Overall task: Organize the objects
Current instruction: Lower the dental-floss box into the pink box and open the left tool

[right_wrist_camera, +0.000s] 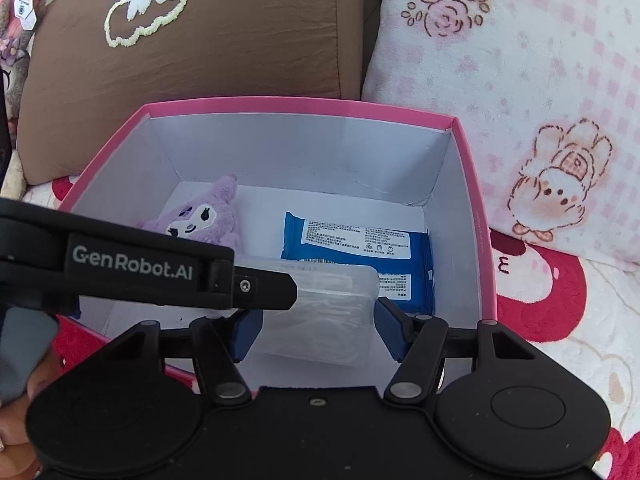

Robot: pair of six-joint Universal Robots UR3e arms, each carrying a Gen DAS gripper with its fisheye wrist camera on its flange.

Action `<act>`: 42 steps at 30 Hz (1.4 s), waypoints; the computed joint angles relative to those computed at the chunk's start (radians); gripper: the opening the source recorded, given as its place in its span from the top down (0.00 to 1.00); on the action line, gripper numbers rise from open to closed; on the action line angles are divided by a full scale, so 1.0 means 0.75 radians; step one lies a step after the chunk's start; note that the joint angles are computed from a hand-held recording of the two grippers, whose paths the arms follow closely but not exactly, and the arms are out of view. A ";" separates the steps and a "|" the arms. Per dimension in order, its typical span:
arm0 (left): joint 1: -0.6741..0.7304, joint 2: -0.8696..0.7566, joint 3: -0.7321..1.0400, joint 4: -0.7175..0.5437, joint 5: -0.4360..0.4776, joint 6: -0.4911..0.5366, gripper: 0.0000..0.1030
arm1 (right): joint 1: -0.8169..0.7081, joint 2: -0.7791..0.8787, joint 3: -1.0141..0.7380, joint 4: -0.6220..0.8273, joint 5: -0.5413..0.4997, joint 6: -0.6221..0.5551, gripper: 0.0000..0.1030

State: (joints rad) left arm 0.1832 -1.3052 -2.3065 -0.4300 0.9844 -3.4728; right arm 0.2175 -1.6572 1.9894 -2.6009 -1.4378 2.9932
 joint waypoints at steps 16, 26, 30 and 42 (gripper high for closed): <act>-0.085 -0.112 -0.013 0.185 0.078 -0.070 0.67 | 0.006 0.041 0.030 -0.091 -0.086 -0.064 0.56; -0.153 -0.189 0.002 0.298 0.084 -0.191 0.69 | 0.038 0.026 0.016 -0.071 -0.202 -0.091 0.58; -0.148 -0.208 -0.003 0.331 0.039 -0.228 0.70 | -0.005 -0.016 0.025 -0.030 -0.160 -0.101 0.58; -0.200 0.028 0.190 -0.122 0.154 -0.162 0.69 | -0.232 -0.284 0.091 0.190 0.206 -0.123 0.57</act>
